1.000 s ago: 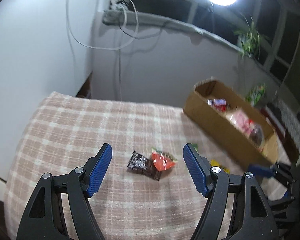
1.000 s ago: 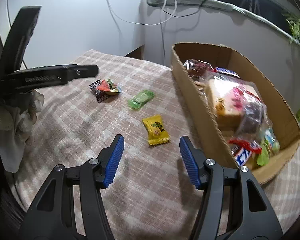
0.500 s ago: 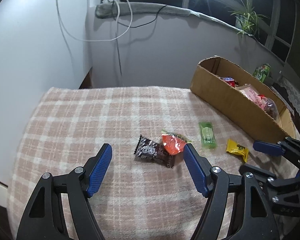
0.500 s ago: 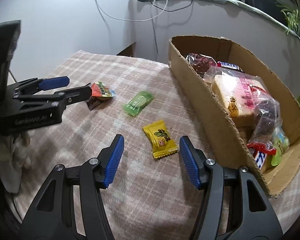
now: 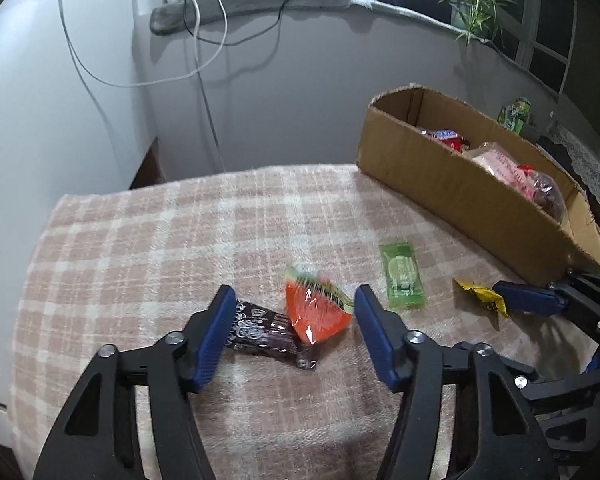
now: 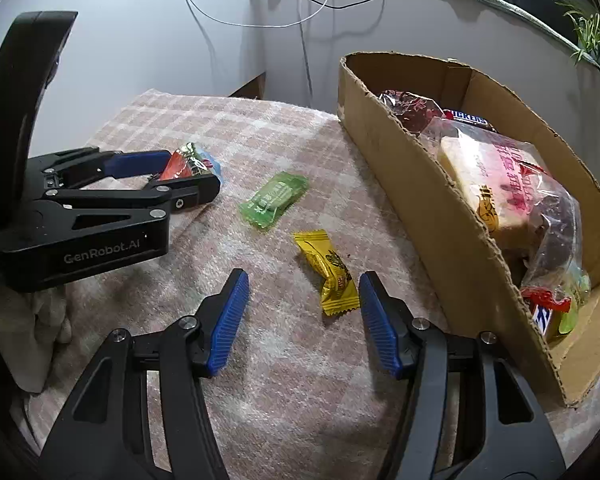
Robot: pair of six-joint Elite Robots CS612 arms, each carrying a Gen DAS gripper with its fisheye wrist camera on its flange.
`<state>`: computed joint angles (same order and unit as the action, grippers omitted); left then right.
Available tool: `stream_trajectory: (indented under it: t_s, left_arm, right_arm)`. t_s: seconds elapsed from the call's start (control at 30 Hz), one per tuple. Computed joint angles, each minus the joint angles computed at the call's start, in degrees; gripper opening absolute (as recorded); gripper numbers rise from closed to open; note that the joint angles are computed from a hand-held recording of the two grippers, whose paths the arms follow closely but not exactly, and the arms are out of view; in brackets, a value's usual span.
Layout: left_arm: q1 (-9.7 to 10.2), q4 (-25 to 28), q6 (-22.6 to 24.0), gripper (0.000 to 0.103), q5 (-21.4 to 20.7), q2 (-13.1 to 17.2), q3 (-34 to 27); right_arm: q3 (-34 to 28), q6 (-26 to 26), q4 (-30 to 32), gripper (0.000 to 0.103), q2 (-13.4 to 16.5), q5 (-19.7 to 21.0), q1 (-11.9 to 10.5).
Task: Organize snacks
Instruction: 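Move both open grippers toward the remaining candies on the table, then grasp the orange jelly candy with the left gripper while the right gripper grasps the yellow candy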
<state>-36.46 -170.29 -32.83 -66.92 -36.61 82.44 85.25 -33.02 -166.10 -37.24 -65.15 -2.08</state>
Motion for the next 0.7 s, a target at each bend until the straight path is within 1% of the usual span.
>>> stream_trajectory:
  t_s: [0.03,0.07,0.1,0.13,0.2,0.23,0.27,0.3,0.43,0.5,0.7]
  left_arm:
    - [0.08,-0.09,-0.04,0.052,-0.36,0.03,-0.02]
    - [0.07,-0.19,-0.05,0.049,-0.44,0.05,0.00]
    - [0.08,-0.13,-0.04,0.045,-0.44,0.06,-0.03]
    - [0.08,-0.07,-0.04,0.042,-0.47,0.06,-0.03]
    - [0.12,-0.09,-0.10,0.037,-0.69,0.06,0.01]
    - [0.11,-0.22,-0.10,0.032,-0.75,0.05,0.06]
    - [0.10,-0.34,-0.15,0.030,-0.73,0.06,0.12]
    - [0.11,-0.54,-0.23,0.029,-0.82,0.05,0.21]
    - [0.23,-1.23,-0.79,0.027,-1.20,0.02,0.49]
    - [0.29,-1.69,-1.23,0.025,-1.36,-0.04,0.74]
    - [0.29,-3.53,-2.38,0.024,-0.92,-0.38,1.67]
  right_arm:
    - [-0.16,0.16,0.07,0.057,0.07,0.02,0.04]
    - [-0.22,0.35,-0.24,0.051,0.13,-0.23,0.11]
    - [-0.36,0.45,-0.14,0.049,0.18,-0.17,0.12]
    - [-0.49,0.59,-0.07,0.047,0.25,-0.08,0.13]
    - [-0.68,0.94,-0.35,0.038,0.38,-0.29,0.19]
    - [-0.81,1.18,-0.44,0.035,0.46,-0.25,0.19]
    - [-0.96,1.32,-0.35,0.025,0.53,-0.09,0.17]
    - [-1.06,1.49,-0.41,0.021,0.61,0.08,0.14]
    - [-1.28,1.29,-0.17,0.019,0.78,0.92,0.07]
    - [-1.09,1.48,-0.86,0.011,0.77,1.70,-0.09]
    - [-0.93,2.62,-0.27,0.008,0.65,5.09,-1.01]
